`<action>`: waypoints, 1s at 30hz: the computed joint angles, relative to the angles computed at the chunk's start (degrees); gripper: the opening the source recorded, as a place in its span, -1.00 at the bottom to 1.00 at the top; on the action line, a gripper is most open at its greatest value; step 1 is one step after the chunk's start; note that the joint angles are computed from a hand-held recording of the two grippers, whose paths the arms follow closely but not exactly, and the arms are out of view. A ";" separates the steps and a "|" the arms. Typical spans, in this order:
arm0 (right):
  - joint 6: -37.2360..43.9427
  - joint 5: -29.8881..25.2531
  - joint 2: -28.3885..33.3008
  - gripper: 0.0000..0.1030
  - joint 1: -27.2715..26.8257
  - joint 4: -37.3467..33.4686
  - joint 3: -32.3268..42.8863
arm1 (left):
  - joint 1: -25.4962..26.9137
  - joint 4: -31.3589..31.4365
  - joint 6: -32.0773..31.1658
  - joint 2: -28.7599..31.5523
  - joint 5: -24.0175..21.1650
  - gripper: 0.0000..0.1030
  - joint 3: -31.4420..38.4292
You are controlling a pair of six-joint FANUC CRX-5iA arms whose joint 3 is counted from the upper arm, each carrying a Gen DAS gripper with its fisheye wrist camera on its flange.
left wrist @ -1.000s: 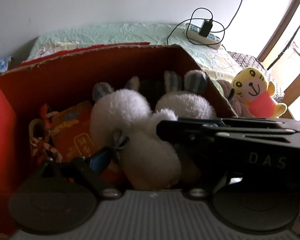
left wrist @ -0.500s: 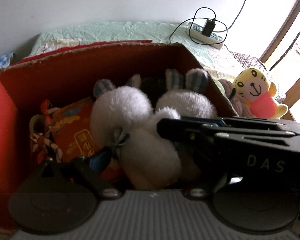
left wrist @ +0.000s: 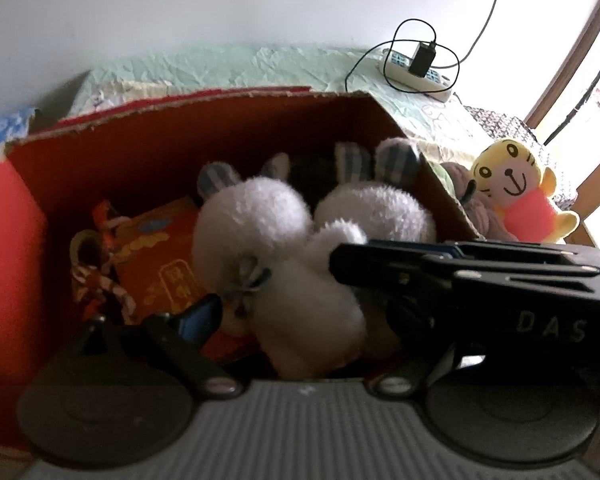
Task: Organize objects
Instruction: 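Open the right gripper to release the bunny beside the first one, then lift the right gripper out of the red box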
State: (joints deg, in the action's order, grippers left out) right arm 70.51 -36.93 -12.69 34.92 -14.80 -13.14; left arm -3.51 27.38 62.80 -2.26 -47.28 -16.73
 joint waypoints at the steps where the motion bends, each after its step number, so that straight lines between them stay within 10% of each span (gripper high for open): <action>1: 0.30 0.02 -0.06 -0.59 -0.24 -0.53 0.07 | 0.18 0.17 -0.07 -0.22 0.06 0.71 -0.12; 30: -2.06 2.37 -1.36 -0.62 0.78 2.62 -2.22 | -1.41 -10.78 11.55 -0.24 -1.62 0.71 3.58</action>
State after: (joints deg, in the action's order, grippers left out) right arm 68.45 -34.56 -14.05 35.70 -12.18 -15.36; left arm -4.92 16.59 74.35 -2.51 -48.90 -13.15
